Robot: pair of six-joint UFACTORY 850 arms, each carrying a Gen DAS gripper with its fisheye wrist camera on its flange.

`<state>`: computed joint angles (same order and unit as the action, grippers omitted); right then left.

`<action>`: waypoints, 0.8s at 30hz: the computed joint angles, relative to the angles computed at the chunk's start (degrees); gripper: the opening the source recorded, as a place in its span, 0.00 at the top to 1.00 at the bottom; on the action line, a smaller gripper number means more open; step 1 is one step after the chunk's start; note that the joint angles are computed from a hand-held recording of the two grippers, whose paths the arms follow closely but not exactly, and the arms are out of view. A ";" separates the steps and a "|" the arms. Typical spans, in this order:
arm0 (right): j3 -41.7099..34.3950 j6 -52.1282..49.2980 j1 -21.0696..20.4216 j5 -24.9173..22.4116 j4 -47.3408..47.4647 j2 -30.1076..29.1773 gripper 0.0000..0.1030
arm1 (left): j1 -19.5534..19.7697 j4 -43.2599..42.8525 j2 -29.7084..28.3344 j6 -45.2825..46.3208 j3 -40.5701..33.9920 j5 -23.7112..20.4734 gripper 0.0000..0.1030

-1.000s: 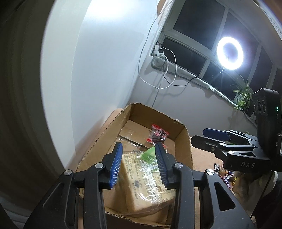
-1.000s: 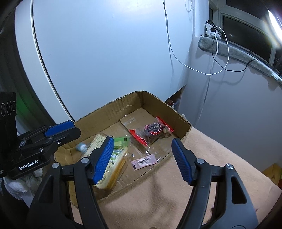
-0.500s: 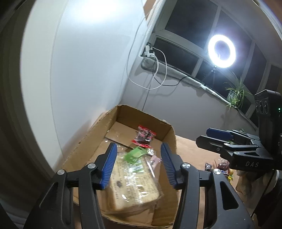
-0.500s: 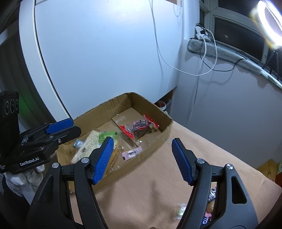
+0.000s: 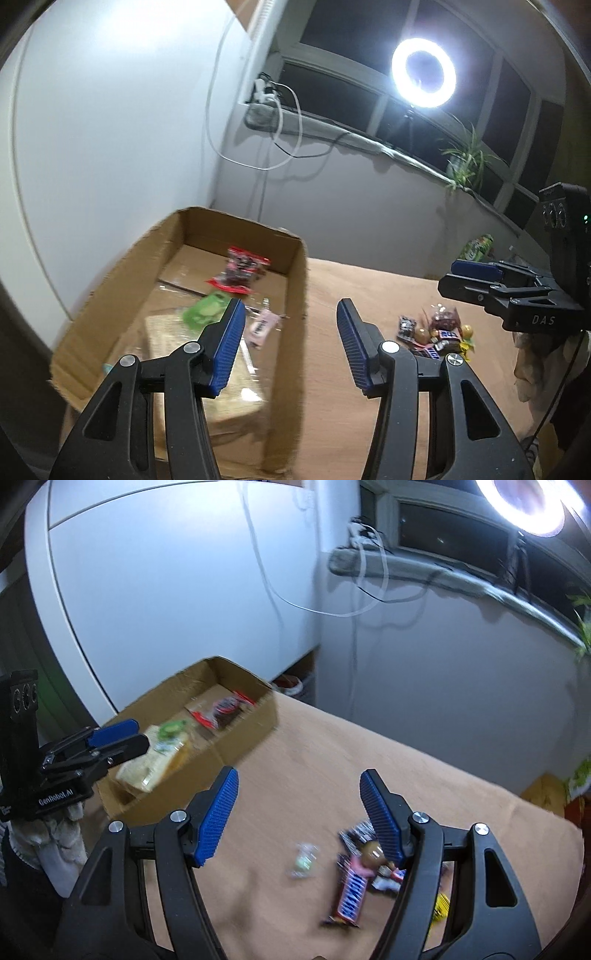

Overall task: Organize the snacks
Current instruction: 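Move both tools back over the snack pile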

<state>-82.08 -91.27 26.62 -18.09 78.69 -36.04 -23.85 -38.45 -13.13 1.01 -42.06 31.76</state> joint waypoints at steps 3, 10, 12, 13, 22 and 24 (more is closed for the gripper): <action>1.91 1.32 -1.80 -0.18 -0.64 0.97 0.31 | -0.46 2.11 -0.89 -1.36 -1.13 -1.04 0.51; 5.86 3.16 -4.42 -0.99 -2.28 2.38 0.31 | -2.55 3.88 -4.97 -0.31 -5.85 -4.80 0.51; 7.04 3.01 -4.94 -1.63 -2.52 2.63 0.31 | -3.14 3.81 -6.22 0.65 -7.22 -5.92 0.51; 7.55 2.84 -5.06 -1.80 -2.59 2.69 0.31 | -3.41 3.79 -6.64 0.95 -7.69 -6.38 0.51; 8.84 5.01 -5.59 -3.23 -6.70 1.03 0.39 | -4.53 8.53 -12.51 -2.13 -14.18 -12.45 0.51; 8.67 5.99 -5.62 -3.57 -8.15 0.55 0.42 | -4.51 11.25 -13.78 -4.79 -15.51 -13.86 0.51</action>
